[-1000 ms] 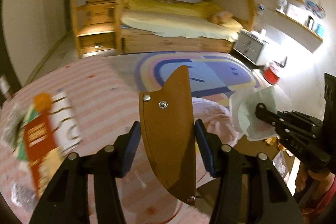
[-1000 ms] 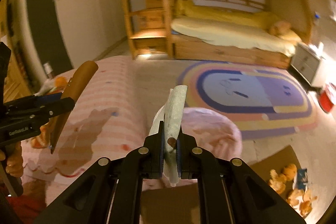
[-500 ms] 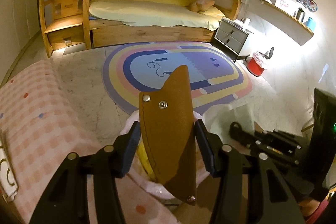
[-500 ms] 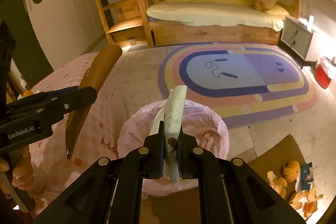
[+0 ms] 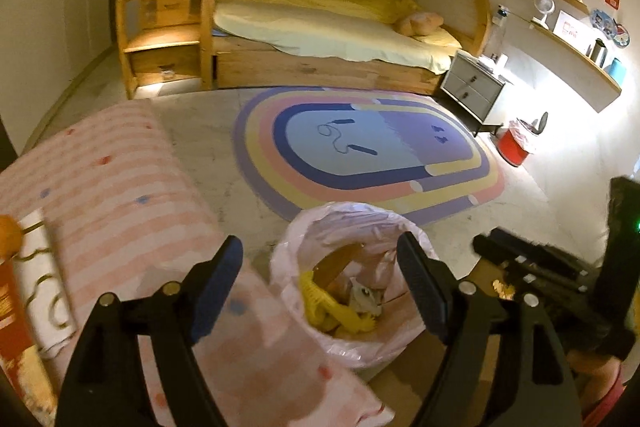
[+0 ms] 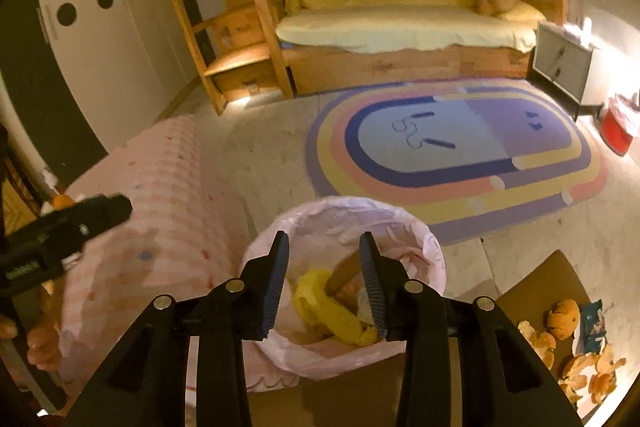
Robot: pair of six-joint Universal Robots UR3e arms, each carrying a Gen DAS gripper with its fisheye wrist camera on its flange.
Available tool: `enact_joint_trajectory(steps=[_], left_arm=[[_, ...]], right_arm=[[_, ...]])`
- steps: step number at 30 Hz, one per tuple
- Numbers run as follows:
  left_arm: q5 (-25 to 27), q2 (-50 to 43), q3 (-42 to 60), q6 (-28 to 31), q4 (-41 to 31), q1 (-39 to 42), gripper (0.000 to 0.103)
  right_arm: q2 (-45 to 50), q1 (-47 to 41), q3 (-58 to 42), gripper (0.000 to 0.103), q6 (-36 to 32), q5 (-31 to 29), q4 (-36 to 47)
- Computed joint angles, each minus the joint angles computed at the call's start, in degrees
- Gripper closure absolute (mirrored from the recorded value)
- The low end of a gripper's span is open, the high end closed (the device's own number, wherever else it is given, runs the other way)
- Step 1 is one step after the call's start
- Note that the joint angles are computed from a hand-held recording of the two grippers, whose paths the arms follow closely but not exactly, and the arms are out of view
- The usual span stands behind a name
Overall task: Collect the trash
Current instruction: 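Carry both items to the bin and open both tools to drop them, then move both tools back to the table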
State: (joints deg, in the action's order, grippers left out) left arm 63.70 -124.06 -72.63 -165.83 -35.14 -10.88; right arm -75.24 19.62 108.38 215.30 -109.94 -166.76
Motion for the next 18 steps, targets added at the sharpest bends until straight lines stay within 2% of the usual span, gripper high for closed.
enact_joint_trajectory(steps=[5, 10, 18], left_arm=[[-1.3, 11.6, -14.2, 2.7, 4.1, 4.7, 0.026], [-2.1, 22.5, -25.8, 6.3, 6.4, 10.7, 0.026], [-5.5, 36.0, -39.8, 12.9, 5.2, 25.3, 0.026]], right_arm=[[-0.7, 6.0, -4.8, 0.065, 0.4, -2.8, 2.2], [3.5, 11.5, -13.8, 0.065, -1.2, -3.7, 6.5], [16.9, 18.9, -37.0, 0.065, -6.6, -2.1, 15.4]])
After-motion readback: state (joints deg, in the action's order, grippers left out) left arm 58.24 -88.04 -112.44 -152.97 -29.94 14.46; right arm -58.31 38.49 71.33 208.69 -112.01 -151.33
